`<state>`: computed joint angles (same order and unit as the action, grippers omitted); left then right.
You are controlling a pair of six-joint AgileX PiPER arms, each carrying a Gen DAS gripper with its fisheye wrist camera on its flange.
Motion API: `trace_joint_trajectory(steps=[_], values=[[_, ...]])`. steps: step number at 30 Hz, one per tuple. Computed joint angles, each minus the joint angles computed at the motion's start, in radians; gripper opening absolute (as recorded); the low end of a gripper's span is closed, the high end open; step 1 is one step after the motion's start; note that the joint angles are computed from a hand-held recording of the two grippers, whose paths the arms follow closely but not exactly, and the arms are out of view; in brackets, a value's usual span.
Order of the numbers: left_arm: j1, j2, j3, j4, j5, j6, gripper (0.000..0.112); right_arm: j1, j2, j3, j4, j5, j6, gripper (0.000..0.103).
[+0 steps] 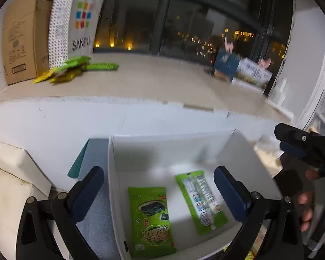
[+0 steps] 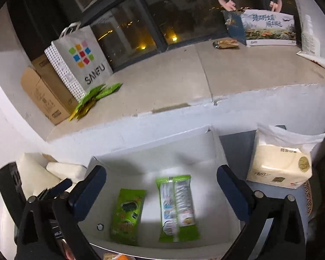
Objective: Organize snacks
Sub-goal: 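Lower both held packs into the white box and open both grippers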
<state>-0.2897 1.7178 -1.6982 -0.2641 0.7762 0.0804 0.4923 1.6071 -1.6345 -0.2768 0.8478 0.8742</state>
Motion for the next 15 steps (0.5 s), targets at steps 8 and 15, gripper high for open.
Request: trace_joint_trajectory(steps=[8,15], values=[[0.042,-0.302,0.274,-0.154,-0.082,0.177,0.103,0.158,-0.169,0.134,-0.262,-0.077,0.174,0.103],[0.106,-0.634,0.521,-0.320,0.010,0.289,0.103,0.586,-0.342,0.242,-0.637,0.187,0.408,0.103]])
